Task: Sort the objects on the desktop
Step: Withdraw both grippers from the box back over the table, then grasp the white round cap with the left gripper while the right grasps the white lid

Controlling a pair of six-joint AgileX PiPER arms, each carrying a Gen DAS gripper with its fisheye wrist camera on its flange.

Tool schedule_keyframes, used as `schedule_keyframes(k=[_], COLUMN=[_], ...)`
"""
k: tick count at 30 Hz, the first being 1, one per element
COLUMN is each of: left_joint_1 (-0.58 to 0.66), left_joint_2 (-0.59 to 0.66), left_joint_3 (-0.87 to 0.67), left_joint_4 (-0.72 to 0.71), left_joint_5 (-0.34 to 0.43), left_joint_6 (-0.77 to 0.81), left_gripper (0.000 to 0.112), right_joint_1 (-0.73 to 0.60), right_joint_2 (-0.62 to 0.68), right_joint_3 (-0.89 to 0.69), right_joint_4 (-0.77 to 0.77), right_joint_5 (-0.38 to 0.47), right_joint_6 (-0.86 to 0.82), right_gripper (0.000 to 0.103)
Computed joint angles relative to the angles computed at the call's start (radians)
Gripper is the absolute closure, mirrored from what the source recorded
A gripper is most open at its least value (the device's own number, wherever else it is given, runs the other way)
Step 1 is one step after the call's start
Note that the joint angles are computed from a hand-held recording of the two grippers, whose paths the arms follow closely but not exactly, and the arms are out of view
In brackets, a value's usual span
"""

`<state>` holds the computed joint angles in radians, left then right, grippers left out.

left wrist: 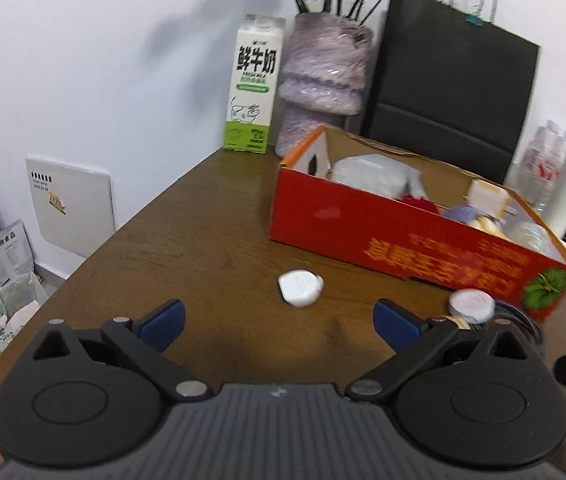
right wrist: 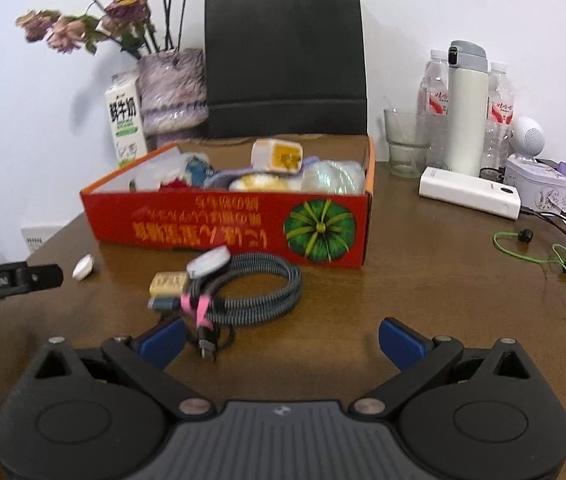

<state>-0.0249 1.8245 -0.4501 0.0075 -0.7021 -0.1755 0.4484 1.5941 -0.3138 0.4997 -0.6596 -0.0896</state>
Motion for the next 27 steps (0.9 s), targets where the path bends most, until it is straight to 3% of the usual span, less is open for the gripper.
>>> schedule_keyframes(k=[3, 7, 10, 12, 19, 20, 22, 24, 27], left_joint_1=[0.002, -0.007, -0.018, -0.032, -0.035, -0.037, -0.036, -0.026, -0.02], left_joint_2=[0.037, 0.067, 0.084, 0.095, 0.116, 0.119, 0.122, 0.125, 0.119], left_joint_3=[-0.078, -0.133, -0.156, -0.172, -0.21, -0.212, -0.214, -0.216, -0.207], left_joint_4=[0.015, 0.01, -0.019, -0.06, -0.077, -0.081, -0.078, -0.034, -0.008], left_joint_5=[0.075, 0.134, 0.138, 0.145, 0.158, 0.155, 0.151, 0.149, 0.143], left_joint_6=[0.0, 0.012, 0.049, 0.093, 0.118, 0.128, 0.139, 0.113, 0.099], left_gripper=[0.021, 0.031, 0.039, 0.043, 0.062, 0.065, 0.078, 0.083, 0.083], right_joint_1=[0.017, 0.047, 0.057, 0.069, 0.045, 0.046, 0.046, 0.051, 0.041], right_joint_2=[0.032, 0.099, 0.16, 0.206, 0.3, 0.308, 0.315, 0.311, 0.296], right_joint_3=[-0.047, -0.159, -0.26, -0.338, -0.502, -0.512, -0.517, -0.508, -0.479], right_joint_4=[-0.003, 0.034, 0.072, 0.174, 0.321, 0.348, 0.347, 0.343, 0.265], right_joint_5=[-0.033, -0.007, 0.05, 0.089, 0.229, 0.238, 0.244, 0.236, 0.233], right_joint_6=[-0.019, -0.107, -0.185, -0.308, -0.521, -0.551, -0.559, -0.562, -0.482], right_gripper=[0.002, 0.011, 0.016, 0.033, 0.036, 0.041, 0.048, 0.064, 0.065])
